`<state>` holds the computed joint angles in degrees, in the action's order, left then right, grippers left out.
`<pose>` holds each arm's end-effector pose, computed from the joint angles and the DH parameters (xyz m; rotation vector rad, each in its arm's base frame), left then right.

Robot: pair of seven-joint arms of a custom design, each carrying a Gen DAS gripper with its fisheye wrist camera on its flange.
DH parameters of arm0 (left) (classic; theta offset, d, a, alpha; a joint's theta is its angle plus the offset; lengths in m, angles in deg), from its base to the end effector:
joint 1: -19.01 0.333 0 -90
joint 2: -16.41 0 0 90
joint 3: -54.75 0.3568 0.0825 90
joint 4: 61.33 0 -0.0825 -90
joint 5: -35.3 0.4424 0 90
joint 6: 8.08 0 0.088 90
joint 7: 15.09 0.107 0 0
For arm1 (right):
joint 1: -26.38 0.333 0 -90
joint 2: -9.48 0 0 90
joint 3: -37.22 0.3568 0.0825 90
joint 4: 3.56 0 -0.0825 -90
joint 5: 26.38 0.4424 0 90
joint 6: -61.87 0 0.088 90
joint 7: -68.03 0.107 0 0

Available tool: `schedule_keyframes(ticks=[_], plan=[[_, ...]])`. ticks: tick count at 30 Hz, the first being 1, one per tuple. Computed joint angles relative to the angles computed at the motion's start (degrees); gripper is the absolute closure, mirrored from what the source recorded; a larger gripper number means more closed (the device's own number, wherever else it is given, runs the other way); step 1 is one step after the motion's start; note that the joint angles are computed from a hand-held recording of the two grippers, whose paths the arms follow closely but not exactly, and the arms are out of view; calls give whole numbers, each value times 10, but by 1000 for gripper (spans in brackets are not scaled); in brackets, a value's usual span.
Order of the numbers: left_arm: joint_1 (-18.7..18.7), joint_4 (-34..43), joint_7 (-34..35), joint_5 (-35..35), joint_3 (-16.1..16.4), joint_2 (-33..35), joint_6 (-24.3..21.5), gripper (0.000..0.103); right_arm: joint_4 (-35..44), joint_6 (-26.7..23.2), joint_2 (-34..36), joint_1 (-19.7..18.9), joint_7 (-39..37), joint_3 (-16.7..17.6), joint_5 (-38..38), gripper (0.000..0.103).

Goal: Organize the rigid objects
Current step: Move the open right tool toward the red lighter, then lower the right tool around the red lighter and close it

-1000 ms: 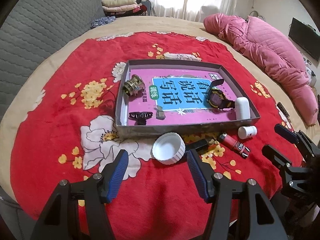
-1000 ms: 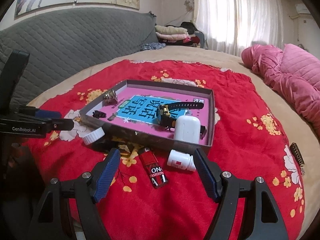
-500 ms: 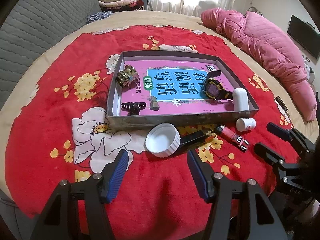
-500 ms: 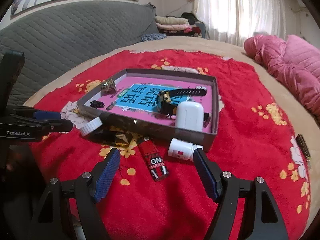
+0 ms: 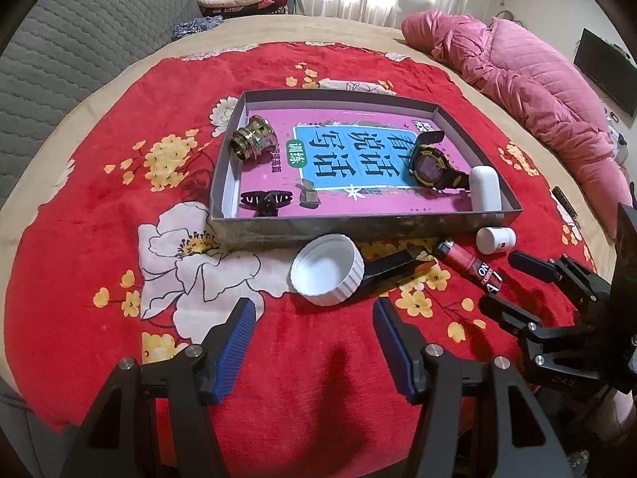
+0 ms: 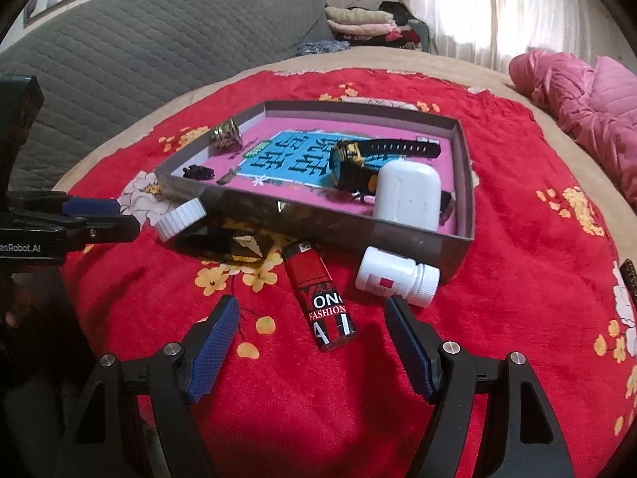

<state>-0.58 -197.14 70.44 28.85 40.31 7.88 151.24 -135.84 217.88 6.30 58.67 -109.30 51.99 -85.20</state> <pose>0.4673 -0.3129 0.4490 -1.5305 2.3850 -0.7473 0.3671 0.4421 0.4079 -1.8020 1.6781 -0.5083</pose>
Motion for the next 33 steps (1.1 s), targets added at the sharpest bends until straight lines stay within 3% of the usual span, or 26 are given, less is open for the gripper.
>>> schedule_keyframes(ticks=[9,21,28,30,33], plan=[[-11,7,40,-40,4,16,11,42,11,41,30,0,-15,-15,7,26],[2,23,14,-29,-2,44,14,42,40,80,62,23,-61,-31,-6,26],[2,31,22,-46,-3,56,15,42,55,59,76,32,-22,-45,-12,26],[3,32,22,-47,-4,58,16,42,58,48,78,33,-19,-46,-10,30],[5,37,15,-42,-5,64,14,42,59,37,78,33,-14,-49,-5,45]])
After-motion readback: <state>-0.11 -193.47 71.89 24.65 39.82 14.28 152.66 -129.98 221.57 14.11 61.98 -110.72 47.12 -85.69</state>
